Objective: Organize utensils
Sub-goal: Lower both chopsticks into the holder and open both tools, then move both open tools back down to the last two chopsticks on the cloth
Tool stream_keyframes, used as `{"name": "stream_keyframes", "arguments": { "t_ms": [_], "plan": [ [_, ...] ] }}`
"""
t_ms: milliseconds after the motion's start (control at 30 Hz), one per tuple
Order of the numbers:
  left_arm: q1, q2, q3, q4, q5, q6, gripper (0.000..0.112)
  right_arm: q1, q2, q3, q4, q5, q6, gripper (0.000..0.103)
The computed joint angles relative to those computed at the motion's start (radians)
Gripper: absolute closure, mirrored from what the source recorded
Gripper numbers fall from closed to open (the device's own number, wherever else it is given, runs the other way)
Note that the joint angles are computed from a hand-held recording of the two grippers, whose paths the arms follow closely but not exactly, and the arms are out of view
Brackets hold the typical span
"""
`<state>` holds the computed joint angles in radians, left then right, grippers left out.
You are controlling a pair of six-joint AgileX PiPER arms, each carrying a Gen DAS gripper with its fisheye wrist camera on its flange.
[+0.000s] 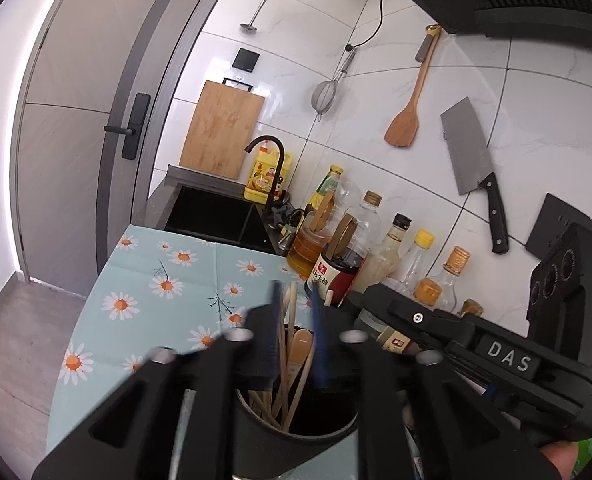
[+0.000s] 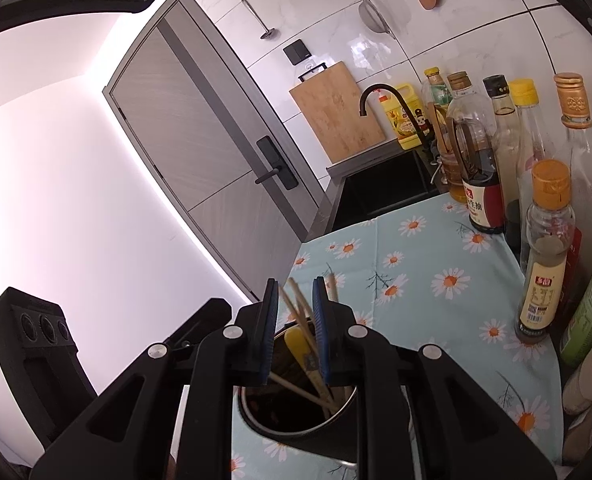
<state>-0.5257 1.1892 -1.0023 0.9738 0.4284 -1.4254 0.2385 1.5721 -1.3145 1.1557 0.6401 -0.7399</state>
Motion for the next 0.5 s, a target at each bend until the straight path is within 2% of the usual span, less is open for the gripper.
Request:
{"name": "stream_keyframes", "arguments": {
  "t_ms": [167, 267, 367, 500],
  "plan": [
    [-0.053, -0.084, 0.015, -0.040, 0.076, 0.057, 0.090, -0.003, -0.071, 0.055, -0.027, 0.032, 0.030, 0.084],
    [-0.106, -0.137, 0.020, -0.066, 0.144, 0.104, 0.090, 0.011, -0.150, 0.109, -0.088, 0.007, 0.063, 0.084],
    [-0.183, -0.200, 0.032, -0.089, 0.223, 0.159, 0.090, 0.001, -0.223, 0.159, -0.113, 0.035, 0.092, 0.084],
    [-0.345, -0.272, 0.042, -0.112, 0.394, 0.215, 0.089, -0.016, -0.318, 0.218, -0.173, 0.086, 0.154, 0.084]
  ]
}}
